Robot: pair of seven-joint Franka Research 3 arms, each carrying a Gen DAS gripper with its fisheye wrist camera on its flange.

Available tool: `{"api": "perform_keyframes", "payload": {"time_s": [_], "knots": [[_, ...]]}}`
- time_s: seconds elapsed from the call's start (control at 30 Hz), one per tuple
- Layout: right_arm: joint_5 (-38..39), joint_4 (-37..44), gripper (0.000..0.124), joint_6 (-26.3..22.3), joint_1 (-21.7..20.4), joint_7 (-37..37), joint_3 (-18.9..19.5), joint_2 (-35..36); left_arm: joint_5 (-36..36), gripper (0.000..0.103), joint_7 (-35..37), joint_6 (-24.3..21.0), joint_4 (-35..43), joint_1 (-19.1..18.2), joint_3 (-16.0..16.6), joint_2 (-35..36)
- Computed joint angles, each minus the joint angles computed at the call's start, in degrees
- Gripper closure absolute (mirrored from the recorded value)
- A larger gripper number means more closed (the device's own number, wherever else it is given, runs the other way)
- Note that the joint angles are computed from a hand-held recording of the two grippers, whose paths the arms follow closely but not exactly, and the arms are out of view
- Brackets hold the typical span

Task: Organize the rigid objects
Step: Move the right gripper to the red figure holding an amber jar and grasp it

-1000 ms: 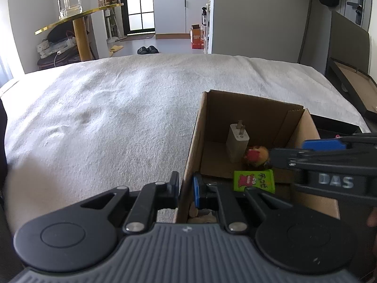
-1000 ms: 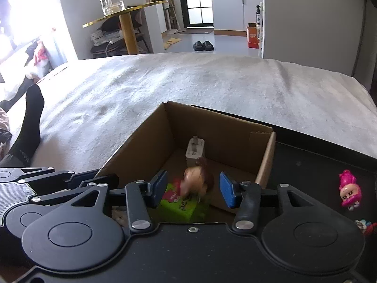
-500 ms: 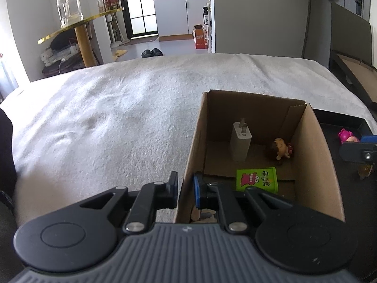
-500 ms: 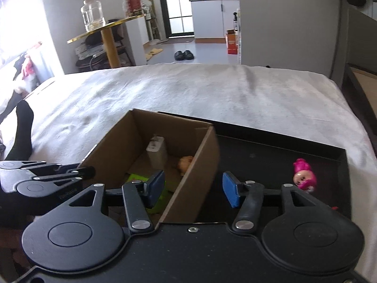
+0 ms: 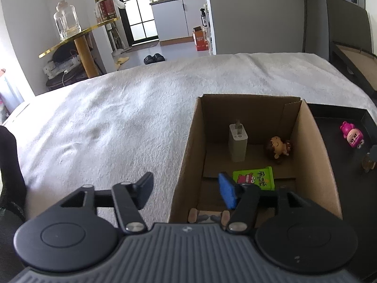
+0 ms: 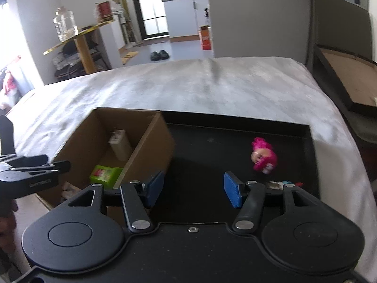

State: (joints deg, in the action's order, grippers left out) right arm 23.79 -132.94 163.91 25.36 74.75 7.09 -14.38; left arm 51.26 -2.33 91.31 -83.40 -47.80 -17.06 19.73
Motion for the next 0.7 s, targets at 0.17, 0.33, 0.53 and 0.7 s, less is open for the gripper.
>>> {"api": "perform_keyframes", "payload": {"time_s": [0.17, 0.33, 0.53, 0.7], "knots": [[-0.97, -0.93, 0.055, 0.72, -1.4, 1.48, -0.23, -0.05, 0.0, 0.029, 1.41, -0.59, 1.77, -0.42, 0.19, 1.37], [-2.49, -1.89, 0.04, 1.89, -2.81, 3.27, -0.22, -0.02, -0.06, 0.023, 2.39, -0.79, 3.41, -1.02, 0.74, 2.67], [-2.79, -1.87, 0.034, 2.26, -3.8, 4.63, -1.06, 1.3, -0.41, 0.022, 3.4, -1.7, 5.44, -1.74, 1.51, 4.24], [-2.61, -1.84, 0.034, 3.02, -4.49, 4.68, -1.54, 2.88, -0.62, 0.022, 3.87, -2.8, 6.87, -2.26, 2.15, 5.28]]}}
